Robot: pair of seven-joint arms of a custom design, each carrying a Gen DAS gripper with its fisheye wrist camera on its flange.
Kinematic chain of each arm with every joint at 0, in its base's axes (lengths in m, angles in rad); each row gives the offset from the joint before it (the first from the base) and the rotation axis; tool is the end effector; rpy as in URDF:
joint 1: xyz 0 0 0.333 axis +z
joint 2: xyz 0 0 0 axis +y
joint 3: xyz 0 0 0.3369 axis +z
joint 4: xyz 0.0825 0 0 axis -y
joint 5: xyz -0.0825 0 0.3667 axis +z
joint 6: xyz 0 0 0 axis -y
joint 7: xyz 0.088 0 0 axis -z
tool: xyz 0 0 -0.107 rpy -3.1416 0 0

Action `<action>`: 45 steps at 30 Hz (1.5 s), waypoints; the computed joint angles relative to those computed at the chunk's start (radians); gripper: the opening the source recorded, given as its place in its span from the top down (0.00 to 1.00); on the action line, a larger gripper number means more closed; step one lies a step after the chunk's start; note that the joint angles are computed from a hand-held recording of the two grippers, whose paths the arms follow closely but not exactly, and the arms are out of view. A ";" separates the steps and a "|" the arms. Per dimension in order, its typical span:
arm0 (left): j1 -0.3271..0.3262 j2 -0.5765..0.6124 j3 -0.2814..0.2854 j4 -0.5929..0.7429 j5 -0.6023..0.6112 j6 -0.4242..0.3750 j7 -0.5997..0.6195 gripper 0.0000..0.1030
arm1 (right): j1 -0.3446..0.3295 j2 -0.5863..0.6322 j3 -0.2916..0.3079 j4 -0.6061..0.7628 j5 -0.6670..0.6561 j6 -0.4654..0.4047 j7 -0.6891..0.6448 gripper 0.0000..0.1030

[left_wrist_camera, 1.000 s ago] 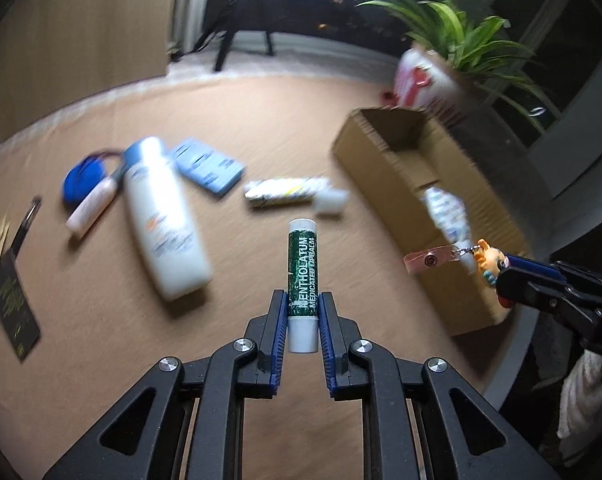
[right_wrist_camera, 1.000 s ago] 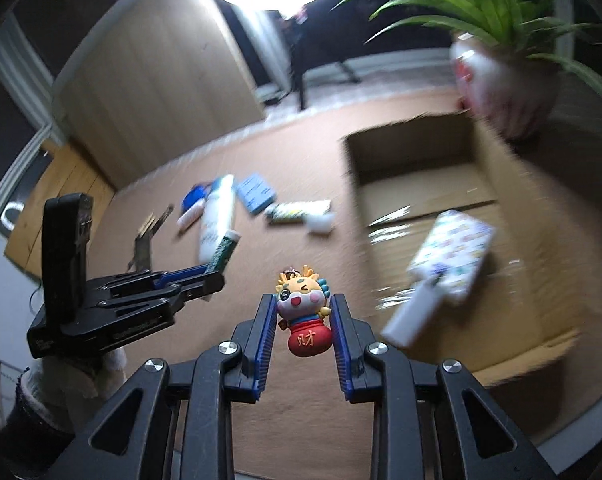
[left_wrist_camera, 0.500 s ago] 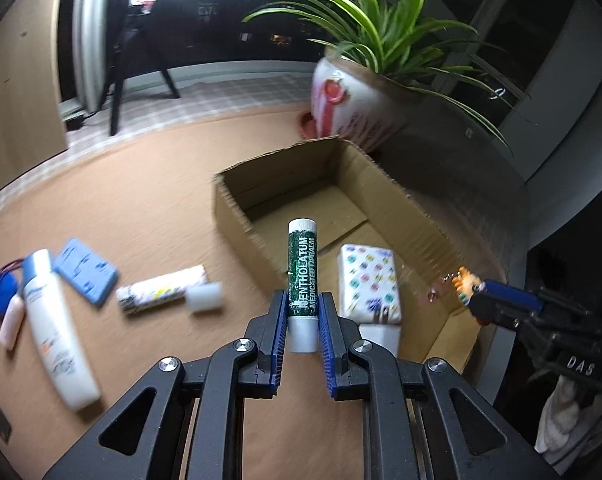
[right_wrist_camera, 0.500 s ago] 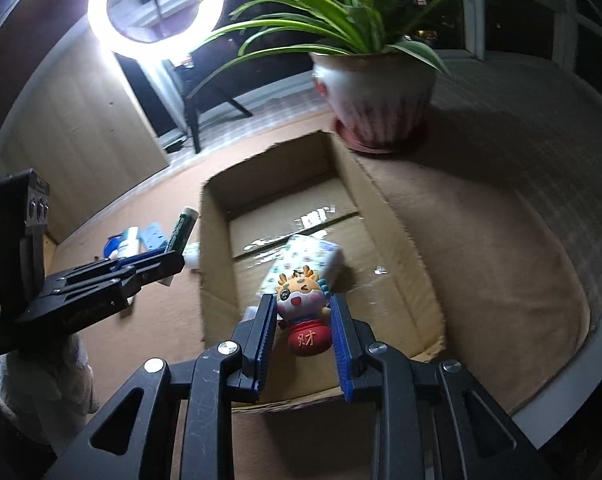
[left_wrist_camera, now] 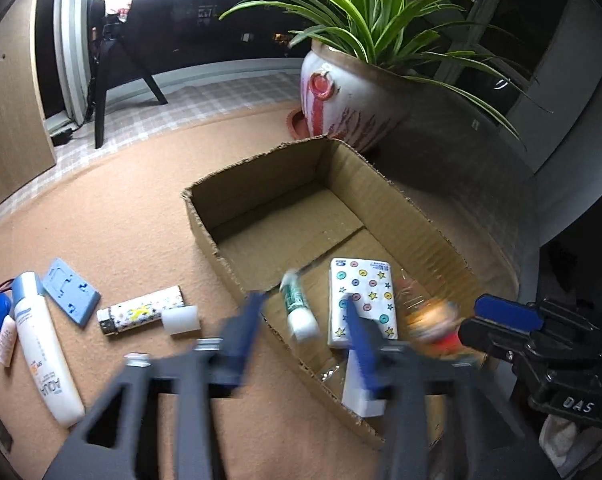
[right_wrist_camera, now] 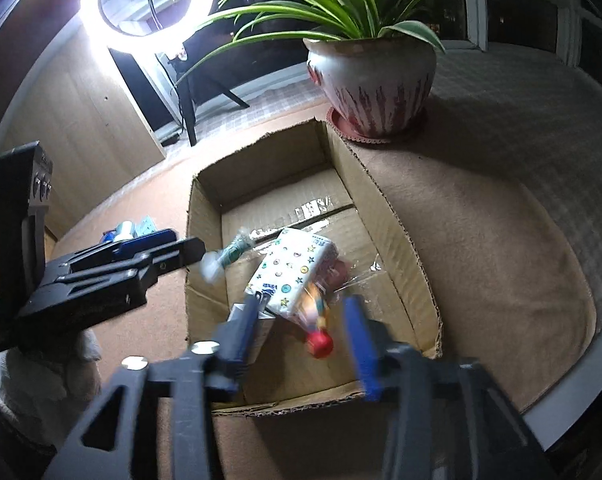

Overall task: Organize objects
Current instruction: 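Release the keychain into the box with the right gripper while the left gripper drops the lip balm there, then move both tools back over the remaining items on the table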

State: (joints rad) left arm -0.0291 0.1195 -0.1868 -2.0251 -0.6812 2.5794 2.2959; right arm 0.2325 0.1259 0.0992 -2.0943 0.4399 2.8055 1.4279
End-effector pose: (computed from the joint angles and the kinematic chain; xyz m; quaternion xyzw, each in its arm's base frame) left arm 0.5866 -0.1136 0.4656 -0.5125 0.7978 -0.3135 0.0499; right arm 0.5705 0.1729 0.4567 -0.7037 0.6388 -0.0756 0.3018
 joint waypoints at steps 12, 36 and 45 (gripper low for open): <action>0.030 -0.064 0.042 -0.070 -0.005 -0.004 -0.002 0.43 | 0.017 -0.014 0.009 -0.004 0.011 -0.007 -0.001 0.46; 0.212 -0.149 0.203 -0.201 0.064 -0.041 -0.023 0.43 | 0.085 0.137 0.087 0.245 0.124 -0.162 -0.162 0.46; 0.290 -0.050 0.211 -0.072 0.080 -0.095 -0.042 0.43 | 0.119 0.359 0.089 0.562 0.011 -0.352 -0.051 0.46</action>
